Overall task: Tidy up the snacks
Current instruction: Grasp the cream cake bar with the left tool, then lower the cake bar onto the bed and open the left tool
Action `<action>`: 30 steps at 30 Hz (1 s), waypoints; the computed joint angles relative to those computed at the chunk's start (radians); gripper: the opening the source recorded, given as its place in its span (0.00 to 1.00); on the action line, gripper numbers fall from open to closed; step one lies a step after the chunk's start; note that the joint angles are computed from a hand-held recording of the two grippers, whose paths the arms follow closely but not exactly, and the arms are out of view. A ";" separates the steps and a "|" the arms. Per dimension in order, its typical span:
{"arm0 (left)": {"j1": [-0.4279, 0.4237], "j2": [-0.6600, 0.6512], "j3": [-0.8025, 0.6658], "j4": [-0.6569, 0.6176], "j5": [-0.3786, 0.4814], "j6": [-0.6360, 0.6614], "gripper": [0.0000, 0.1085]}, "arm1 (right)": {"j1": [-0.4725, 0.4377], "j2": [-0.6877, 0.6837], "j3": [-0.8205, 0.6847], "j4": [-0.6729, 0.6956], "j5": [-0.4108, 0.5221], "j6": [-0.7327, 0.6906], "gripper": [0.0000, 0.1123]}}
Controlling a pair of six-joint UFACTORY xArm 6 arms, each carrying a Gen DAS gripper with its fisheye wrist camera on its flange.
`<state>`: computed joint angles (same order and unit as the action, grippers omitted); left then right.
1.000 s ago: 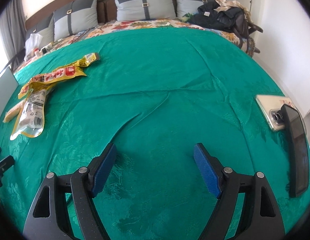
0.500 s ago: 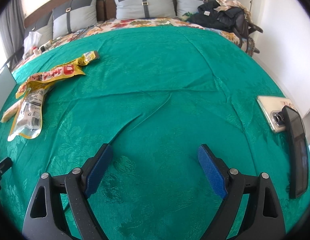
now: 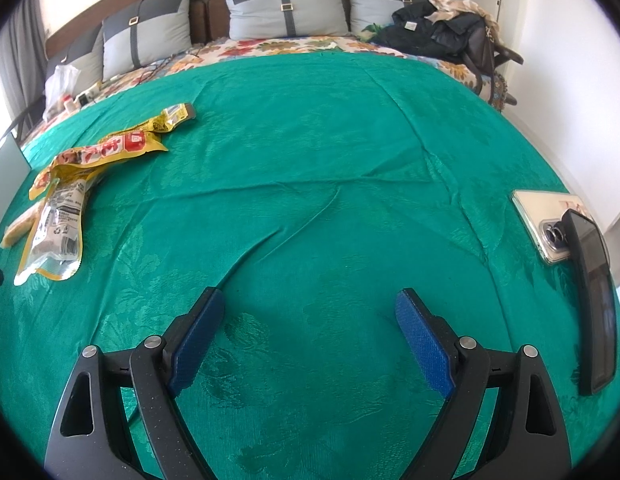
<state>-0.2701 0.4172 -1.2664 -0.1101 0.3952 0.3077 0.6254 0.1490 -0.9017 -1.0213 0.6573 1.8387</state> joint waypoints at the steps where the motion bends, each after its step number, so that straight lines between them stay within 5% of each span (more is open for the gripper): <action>1: 0.000 0.041 -0.066 0.029 0.045 -0.014 0.94 | 0.000 0.000 0.000 0.000 0.000 0.000 0.80; 6: -0.018 0.192 -0.287 0.133 0.196 -0.002 0.95 | 0.000 0.001 -0.001 0.000 0.000 0.000 0.80; 10: -0.015 0.223 -0.352 0.086 0.263 -0.021 0.91 | 0.000 0.001 -0.002 0.000 0.000 -0.001 0.80; 12: -0.005 0.203 -0.324 -0.044 0.263 0.054 0.73 | 0.000 0.002 -0.002 -0.001 0.000 0.001 0.80; 15: -0.002 0.145 -0.233 -0.077 0.192 0.054 0.32 | 0.000 0.002 -0.002 0.000 0.000 0.000 0.80; 16: -0.001 0.122 -0.201 -0.091 0.183 0.034 0.29 | 0.000 0.002 -0.002 0.000 0.000 -0.001 0.80; 27: 0.018 -0.264 0.355 -0.243 0.012 0.017 0.28 | -0.001 0.003 -0.003 0.000 0.000 0.000 0.80; 29: 0.017 -0.281 0.399 -0.277 -0.036 0.058 0.40 | -0.001 0.003 -0.003 0.000 0.000 -0.001 0.80; 30: 0.017 -0.274 0.402 -0.312 -0.047 0.094 0.58 | -0.001 0.003 -0.003 0.000 0.000 -0.001 0.80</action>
